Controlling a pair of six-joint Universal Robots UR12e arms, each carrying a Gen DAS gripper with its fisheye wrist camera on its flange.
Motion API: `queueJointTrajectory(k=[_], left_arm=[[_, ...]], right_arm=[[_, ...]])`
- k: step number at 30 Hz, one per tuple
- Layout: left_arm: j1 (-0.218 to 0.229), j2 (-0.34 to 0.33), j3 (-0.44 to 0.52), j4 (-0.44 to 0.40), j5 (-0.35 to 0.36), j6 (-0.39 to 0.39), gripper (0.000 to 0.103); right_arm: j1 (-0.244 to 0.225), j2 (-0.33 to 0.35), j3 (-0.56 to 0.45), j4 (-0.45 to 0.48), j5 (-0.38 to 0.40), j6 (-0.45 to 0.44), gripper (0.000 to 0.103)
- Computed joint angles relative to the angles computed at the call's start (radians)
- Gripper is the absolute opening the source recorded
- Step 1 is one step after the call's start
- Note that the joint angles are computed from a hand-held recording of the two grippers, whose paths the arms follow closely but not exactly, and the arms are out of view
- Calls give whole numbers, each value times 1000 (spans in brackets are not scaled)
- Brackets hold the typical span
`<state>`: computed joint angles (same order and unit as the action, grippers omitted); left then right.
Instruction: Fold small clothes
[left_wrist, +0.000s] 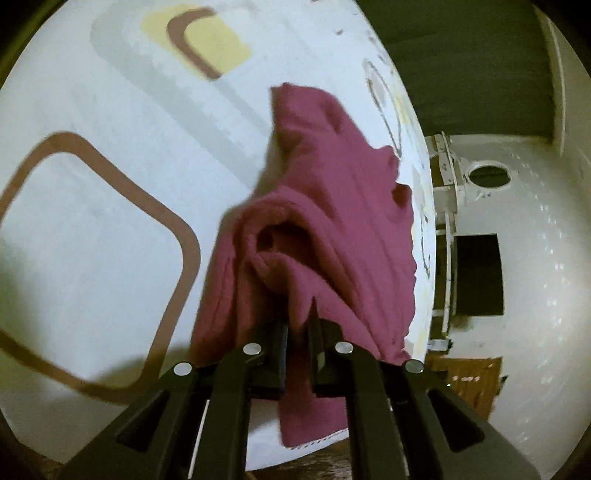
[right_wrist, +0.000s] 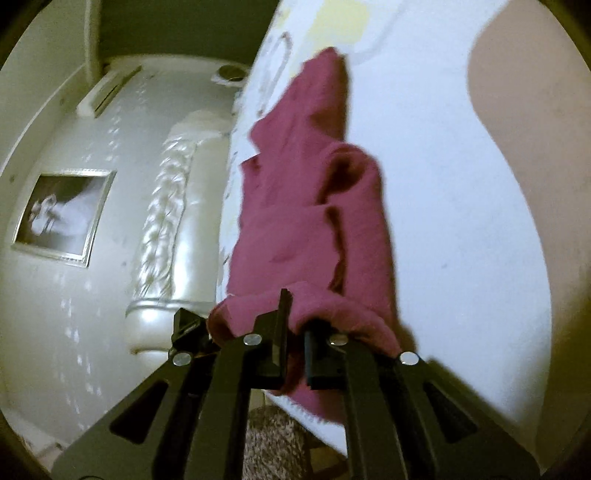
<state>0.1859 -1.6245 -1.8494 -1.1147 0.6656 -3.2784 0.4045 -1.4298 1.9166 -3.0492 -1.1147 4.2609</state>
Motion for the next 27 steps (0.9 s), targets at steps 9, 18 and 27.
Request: queueJointTrajectory(k=[9, 18, 27], left_arm=[[51, 26, -3, 24, 6, -15, 24], [-15, 157, -93, 395, 389, 306, 38], [-128, 221, -291, 863, 589, 827, 52]], right_arm=[[0, -32, -1, 12, -29, -51, 36], [26, -89, -18, 123, -101, -159, 40], [51, -90, -47, 224, -127, -231, 40]])
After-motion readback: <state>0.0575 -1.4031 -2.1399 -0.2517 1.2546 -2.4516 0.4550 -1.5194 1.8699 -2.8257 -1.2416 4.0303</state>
